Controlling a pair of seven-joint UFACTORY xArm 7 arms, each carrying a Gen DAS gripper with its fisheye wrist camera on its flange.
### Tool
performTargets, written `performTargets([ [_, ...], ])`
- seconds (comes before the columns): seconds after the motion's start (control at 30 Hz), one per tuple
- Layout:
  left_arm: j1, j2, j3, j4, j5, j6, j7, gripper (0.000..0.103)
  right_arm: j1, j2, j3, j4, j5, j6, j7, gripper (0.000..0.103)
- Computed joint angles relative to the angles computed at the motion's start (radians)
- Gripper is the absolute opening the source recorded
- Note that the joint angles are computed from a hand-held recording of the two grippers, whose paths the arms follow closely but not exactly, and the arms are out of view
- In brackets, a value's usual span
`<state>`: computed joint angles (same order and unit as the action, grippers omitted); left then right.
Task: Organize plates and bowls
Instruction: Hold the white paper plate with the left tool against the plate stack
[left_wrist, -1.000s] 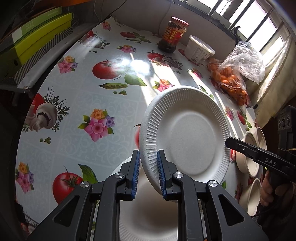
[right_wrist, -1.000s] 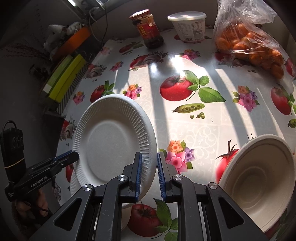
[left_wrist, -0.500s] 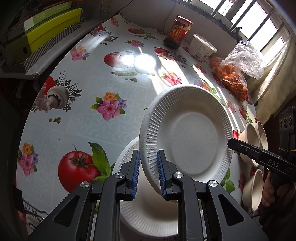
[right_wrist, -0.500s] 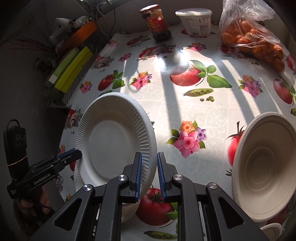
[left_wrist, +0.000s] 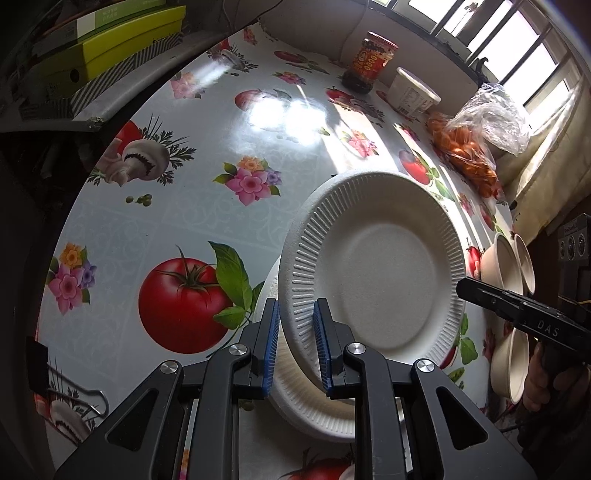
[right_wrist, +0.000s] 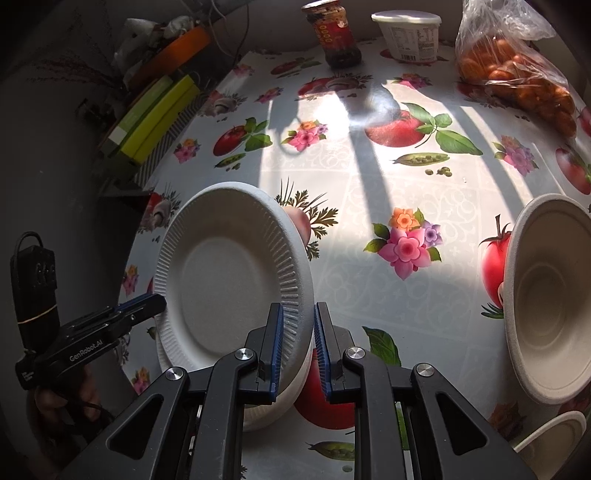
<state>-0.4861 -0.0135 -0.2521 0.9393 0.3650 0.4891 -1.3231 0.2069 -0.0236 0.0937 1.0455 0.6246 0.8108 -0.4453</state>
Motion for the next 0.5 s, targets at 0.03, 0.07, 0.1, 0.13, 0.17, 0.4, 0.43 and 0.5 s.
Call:
performTargets([
  [0.03,0.000,-0.006,0.000,-0.009,0.000,-0.005,-0.004,0.020,0.001,-0.003,0.002,-0.005,-0.002,0.000,0.002,0.017],
  [0.07,0.000,-0.010,-0.001,-0.016,0.000,-0.006,-0.007,0.020,0.003,-0.008,0.003,-0.012,-0.004,0.000,0.002,0.017],
  [0.1,0.000,-0.012,-0.002,-0.021,-0.003,-0.008,-0.010,0.020,0.005,-0.012,0.004,-0.018,-0.006,0.000,0.004,0.017],
  [0.13,0.000,-0.016,-0.004,-0.026,-0.003,-0.010,-0.012,0.020,0.007,-0.015,0.005,-0.023,-0.008,-0.002,0.006,0.017],
  [0.17,0.000,-0.019,-0.006,-0.030,-0.001,-0.009,-0.014,0.020,0.009,-0.016,0.005,-0.025,-0.010,-0.002,0.008,0.017],
  [0.4,0.002,-0.035,-0.015,-0.048,-0.020,-0.001,-0.011,0.020,0.021,-0.024,0.007,-0.040,-0.016,-0.011,0.017,0.017],
  [0.43,0.002,-0.037,-0.016,-0.049,-0.019,0.002,-0.011,0.020,0.022,-0.025,0.008,-0.043,-0.018,-0.012,0.019,0.017],
  [0.5,0.002,-0.038,-0.018,-0.051,-0.021,0.003,-0.010,0.020,0.025,-0.025,0.008,-0.047,-0.022,-0.017,0.022,0.017],
])
